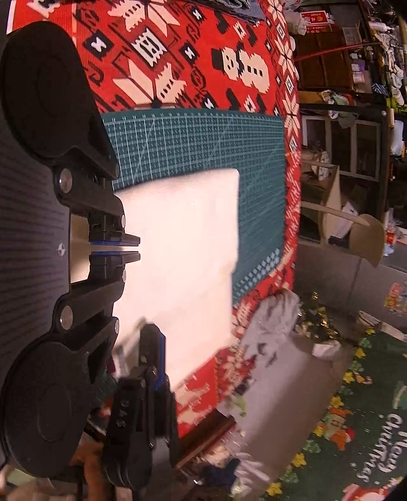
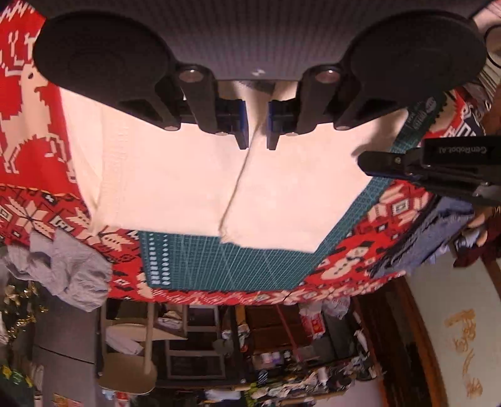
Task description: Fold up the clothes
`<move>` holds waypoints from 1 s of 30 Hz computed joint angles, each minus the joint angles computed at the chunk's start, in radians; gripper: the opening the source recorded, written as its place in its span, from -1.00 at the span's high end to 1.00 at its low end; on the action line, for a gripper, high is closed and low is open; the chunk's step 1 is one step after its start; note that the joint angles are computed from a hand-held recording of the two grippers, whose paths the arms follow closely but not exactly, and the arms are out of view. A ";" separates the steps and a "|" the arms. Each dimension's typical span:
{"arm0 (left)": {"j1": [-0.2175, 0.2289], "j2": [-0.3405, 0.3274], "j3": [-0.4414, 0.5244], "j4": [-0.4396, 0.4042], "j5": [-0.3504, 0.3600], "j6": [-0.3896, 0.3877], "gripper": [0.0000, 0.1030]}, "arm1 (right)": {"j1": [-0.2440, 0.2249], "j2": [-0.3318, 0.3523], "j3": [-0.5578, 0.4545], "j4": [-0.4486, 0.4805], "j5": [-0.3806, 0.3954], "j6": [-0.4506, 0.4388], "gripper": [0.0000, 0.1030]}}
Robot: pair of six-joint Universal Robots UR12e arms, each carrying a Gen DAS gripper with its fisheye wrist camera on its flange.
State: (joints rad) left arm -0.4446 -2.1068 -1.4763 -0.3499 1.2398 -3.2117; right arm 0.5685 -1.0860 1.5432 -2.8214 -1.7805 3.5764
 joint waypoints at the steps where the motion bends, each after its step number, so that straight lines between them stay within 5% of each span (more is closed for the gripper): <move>1: 0.000 0.001 -0.002 0.006 -0.005 -0.003 0.94 | 0.001 -0.001 0.002 -0.009 0.007 -0.005 0.74; 10: -0.011 -0.003 -0.006 -0.017 0.029 0.038 0.94 | 0.013 0.018 -0.020 -0.014 0.040 -0.077 0.74; 16: -0.009 0.006 -0.022 -0.017 0.024 0.037 0.94 | 0.009 0.007 0.005 -0.015 0.058 -0.050 0.78; 22: 0.005 0.013 -0.022 -0.024 -0.067 0.010 0.94 | 0.008 -0.018 0.035 -0.033 0.060 -0.014 0.72; 30: -0.022 0.004 -0.007 -0.062 -0.023 0.118 0.94 | 0.029 -0.001 0.000 0.001 0.064 -0.076 0.72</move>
State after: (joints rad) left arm -0.4668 -2.1030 -1.4828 -0.4119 1.2163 -3.0933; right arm 0.5971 -1.0865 1.5435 -2.8205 -1.7160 3.5000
